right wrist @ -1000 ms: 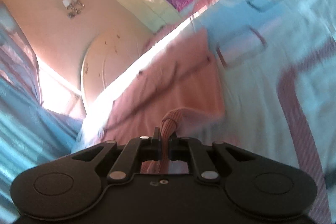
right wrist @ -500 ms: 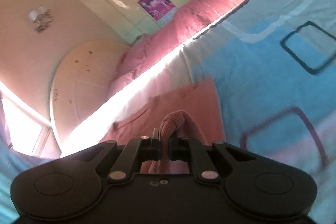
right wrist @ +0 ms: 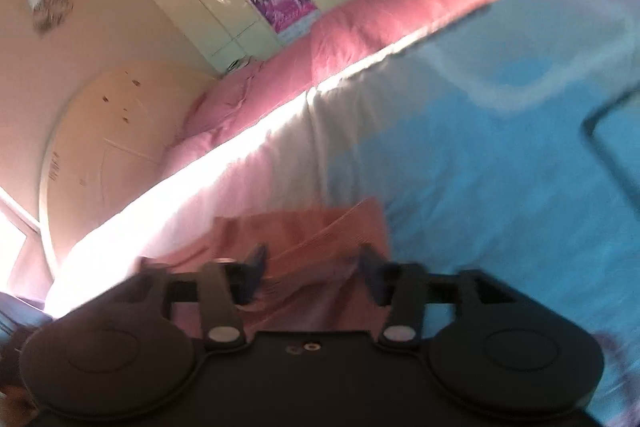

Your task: Fold small clothes

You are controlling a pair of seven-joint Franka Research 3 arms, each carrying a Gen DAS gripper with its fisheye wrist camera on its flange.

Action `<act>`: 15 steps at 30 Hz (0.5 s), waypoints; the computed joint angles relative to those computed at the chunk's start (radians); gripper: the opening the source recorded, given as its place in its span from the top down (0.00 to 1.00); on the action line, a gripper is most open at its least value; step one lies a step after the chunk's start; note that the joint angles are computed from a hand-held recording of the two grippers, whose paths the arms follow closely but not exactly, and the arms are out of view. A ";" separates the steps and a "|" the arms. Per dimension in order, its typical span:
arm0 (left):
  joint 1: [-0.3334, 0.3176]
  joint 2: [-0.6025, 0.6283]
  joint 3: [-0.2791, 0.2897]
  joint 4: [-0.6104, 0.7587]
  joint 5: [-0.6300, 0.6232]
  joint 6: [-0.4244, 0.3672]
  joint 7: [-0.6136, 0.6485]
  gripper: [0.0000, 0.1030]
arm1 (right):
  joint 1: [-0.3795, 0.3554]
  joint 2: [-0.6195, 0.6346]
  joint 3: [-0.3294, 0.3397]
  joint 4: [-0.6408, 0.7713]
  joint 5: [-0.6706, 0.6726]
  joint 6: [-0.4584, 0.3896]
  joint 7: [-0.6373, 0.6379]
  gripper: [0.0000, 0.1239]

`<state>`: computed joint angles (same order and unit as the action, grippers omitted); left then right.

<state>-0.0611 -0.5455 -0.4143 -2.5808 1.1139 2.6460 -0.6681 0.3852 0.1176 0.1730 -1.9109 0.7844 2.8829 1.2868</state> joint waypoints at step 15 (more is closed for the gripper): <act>-0.090 0.295 0.091 0.236 -0.188 -0.082 0.797 0.66 | 0.146 0.134 -0.131 0.131 -0.713 -0.058 0.071 0.71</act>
